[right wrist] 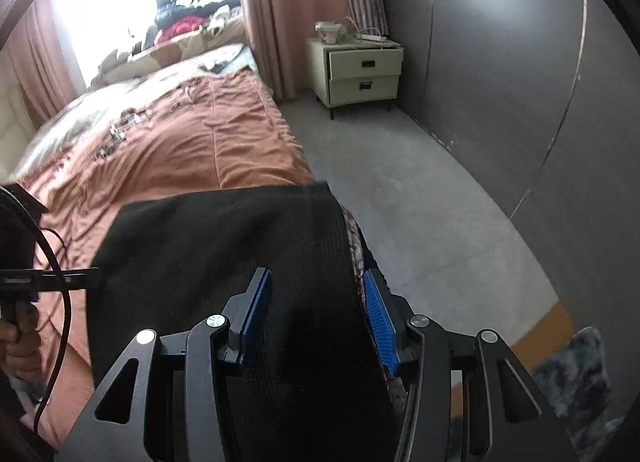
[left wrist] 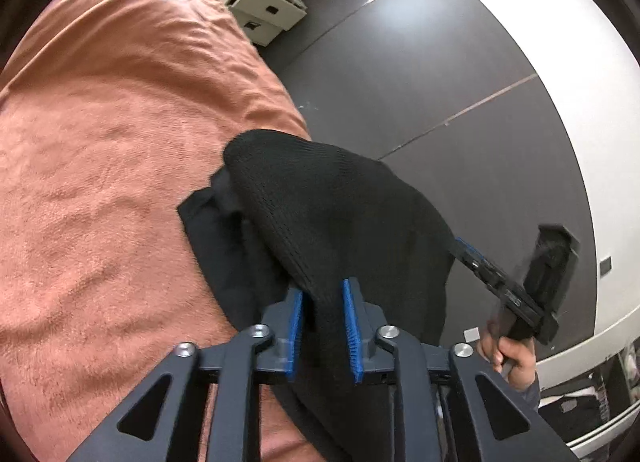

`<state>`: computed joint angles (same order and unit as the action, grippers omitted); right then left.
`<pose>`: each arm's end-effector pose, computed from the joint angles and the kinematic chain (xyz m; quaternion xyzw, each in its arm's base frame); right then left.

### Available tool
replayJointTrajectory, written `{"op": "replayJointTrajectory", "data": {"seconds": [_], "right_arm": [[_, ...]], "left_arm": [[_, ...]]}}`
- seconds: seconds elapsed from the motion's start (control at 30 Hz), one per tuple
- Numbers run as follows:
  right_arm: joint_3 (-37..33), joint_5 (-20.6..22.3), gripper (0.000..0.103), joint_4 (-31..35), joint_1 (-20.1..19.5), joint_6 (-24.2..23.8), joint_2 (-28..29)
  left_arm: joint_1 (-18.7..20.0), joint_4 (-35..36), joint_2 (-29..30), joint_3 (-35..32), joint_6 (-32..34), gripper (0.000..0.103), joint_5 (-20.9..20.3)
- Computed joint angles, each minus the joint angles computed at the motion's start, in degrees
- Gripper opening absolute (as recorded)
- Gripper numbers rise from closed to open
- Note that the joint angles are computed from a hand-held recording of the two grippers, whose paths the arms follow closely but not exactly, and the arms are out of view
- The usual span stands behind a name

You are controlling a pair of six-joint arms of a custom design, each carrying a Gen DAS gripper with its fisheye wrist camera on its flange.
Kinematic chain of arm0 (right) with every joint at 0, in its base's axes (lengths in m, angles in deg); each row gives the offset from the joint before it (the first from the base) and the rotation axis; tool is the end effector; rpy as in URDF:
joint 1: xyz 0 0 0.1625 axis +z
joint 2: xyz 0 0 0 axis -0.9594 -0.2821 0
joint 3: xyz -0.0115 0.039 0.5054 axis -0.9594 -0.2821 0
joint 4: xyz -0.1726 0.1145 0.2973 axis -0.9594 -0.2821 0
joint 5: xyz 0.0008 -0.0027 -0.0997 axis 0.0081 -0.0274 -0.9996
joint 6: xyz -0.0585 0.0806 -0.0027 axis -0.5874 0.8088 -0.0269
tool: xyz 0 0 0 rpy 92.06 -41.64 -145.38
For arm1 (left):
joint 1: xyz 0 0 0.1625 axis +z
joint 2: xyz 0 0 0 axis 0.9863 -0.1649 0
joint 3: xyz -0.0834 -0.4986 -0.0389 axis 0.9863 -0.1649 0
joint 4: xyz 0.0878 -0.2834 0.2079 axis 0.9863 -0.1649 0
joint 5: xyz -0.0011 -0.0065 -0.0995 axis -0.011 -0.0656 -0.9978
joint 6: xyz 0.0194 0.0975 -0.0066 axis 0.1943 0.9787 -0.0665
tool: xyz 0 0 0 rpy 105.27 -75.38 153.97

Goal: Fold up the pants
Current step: 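Carry the held shorts with both grippers toward the bed's end by the nightstand, then lower the shorts onto the bed corner and open both grippers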

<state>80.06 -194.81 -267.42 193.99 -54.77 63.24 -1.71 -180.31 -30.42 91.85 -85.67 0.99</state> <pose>0.3944 -0.5205 0.0049 0.2671 -0.8813 0.3056 0.2421 -0.0399 -0.9123 0.2216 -0.0061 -0.9593 0.2808 0.0286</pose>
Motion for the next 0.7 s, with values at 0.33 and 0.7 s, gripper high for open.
{"op": "replayJointTrajectory", "data": {"seconds": [0.33, 0.7], "right_arm": [[12.98, 8.47, 0.043, -12.05, -1.09, -1.68, -3.83], [10.71, 0.3, 0.016, -1.55, -3.68, 1.6, -5.52]], "left_arm": [[1.23, 7.86, 6.39, -15.8, -2.88, 0.026, -0.97], [2.16, 3.45, 7.61, -15.82, -6.11, 0.011, 1.96]]}}
